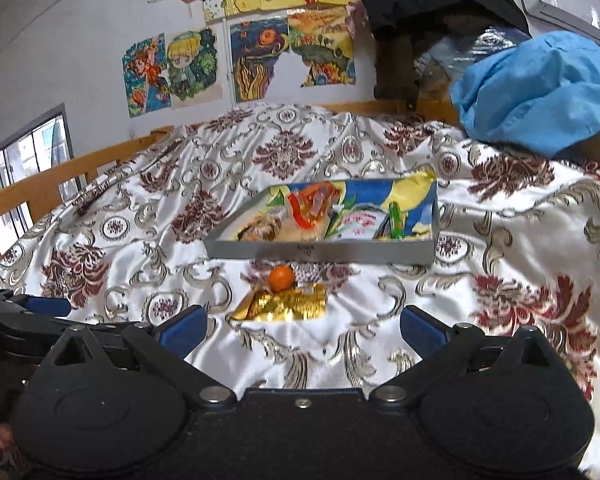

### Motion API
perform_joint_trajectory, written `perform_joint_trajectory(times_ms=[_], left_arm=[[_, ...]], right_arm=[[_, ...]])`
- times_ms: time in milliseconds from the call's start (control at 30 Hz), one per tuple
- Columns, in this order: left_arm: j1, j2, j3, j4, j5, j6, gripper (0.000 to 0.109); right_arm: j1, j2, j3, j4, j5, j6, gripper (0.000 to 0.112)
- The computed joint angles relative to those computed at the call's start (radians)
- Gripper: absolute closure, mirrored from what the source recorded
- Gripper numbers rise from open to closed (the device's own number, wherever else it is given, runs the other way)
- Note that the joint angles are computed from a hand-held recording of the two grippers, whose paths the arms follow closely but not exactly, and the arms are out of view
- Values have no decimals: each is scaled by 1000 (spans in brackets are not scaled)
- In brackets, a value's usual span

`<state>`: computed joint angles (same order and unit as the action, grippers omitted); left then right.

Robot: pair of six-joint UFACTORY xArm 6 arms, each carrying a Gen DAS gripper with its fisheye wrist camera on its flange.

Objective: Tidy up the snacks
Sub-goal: 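Lift both open tools away from the tray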

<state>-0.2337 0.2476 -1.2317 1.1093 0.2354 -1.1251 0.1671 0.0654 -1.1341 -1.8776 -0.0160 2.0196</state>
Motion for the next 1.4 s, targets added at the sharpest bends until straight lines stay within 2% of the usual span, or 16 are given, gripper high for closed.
perform_joint_trajectory(times_ms=[267, 967, 1400], left_arm=[[1, -28, 28, 16, 7, -23, 6], [6, -26, 32, -12, 3, -12, 6], [14, -15, 23, -46, -23, -6, 6]], right_arm=[[1, -24, 43, 73, 7, -48, 10], [-8, -22, 66, 156, 21, -109, 10], [-10, -16, 84, 259, 34, -211, 10]])
